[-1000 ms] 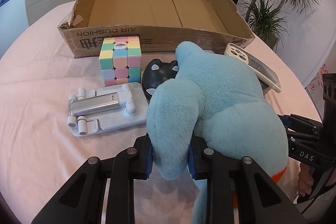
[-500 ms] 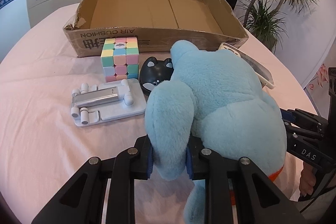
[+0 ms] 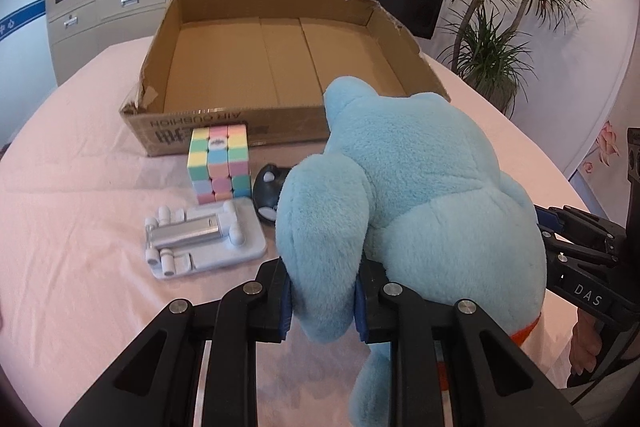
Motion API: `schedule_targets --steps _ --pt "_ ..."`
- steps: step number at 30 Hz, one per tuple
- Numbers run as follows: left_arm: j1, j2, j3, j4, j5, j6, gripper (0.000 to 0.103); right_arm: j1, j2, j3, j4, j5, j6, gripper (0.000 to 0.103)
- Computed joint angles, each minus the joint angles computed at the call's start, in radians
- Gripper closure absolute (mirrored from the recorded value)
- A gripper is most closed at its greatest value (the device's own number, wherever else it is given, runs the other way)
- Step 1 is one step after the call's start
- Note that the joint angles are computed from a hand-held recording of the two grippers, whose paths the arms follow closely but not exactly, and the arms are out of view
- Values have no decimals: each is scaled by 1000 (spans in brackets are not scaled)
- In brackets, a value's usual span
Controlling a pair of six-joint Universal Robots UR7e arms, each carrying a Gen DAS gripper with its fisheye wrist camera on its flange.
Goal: Organize objects
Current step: 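Grasp the plush toy with the left gripper and lift it over the box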
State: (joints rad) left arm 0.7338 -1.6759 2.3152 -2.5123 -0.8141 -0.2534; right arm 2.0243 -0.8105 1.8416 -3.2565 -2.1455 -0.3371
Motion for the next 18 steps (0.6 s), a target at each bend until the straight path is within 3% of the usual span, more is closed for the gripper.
schedule_targets --steps 18 --pt "18 147 -170 -119 65 185 84 14 74 -196 -24 8 -129 73"
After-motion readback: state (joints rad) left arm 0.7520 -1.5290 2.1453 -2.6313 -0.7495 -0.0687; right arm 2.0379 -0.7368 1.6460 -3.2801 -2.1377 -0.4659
